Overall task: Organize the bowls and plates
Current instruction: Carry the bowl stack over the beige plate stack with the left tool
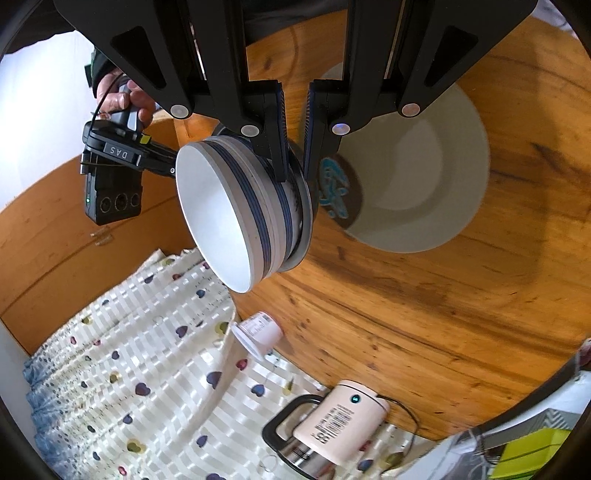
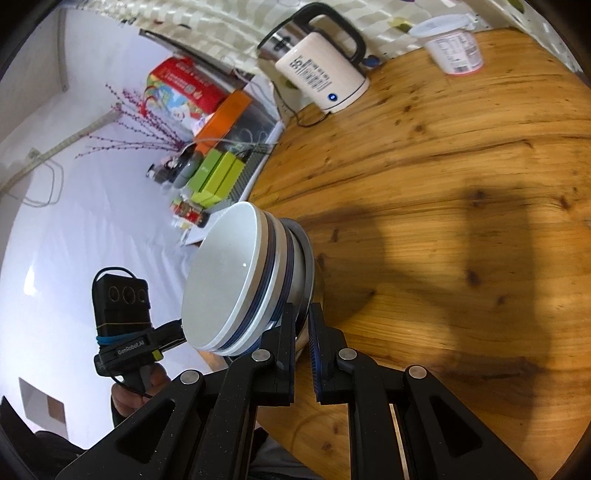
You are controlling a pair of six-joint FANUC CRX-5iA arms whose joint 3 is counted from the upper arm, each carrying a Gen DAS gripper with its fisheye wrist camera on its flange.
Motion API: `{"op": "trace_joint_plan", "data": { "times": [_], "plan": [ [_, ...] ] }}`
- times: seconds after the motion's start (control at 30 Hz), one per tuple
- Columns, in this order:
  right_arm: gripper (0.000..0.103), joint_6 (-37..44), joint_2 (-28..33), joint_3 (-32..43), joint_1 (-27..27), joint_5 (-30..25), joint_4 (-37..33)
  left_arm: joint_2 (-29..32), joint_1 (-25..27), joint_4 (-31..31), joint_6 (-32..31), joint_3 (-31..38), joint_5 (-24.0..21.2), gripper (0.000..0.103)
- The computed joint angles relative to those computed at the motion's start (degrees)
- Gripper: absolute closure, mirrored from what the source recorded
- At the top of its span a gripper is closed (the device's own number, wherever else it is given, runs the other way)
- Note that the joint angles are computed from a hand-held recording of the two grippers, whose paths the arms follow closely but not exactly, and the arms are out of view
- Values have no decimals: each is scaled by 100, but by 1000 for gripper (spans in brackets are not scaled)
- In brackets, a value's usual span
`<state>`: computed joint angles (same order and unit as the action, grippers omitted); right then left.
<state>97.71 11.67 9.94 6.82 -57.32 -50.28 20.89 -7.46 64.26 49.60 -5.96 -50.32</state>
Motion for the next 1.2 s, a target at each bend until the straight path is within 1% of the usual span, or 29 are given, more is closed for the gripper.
{"op": "trace_joint_plan", "data": {
  "times": [0.5, 0.7, 1.2],
  "plan": [
    [94, -3, 603, 691, 301, -411, -25, -318, 329, -98, 235, -491, 231, 97],
    [94, -45, 738, 828, 393, -503, -3, -450, 431, -87, 236, -690, 269, 97],
    [94, -250, 980, 1121, 583, -693, 160, -590, 535, -196, 411, -881, 295, 97]
  ]
}}
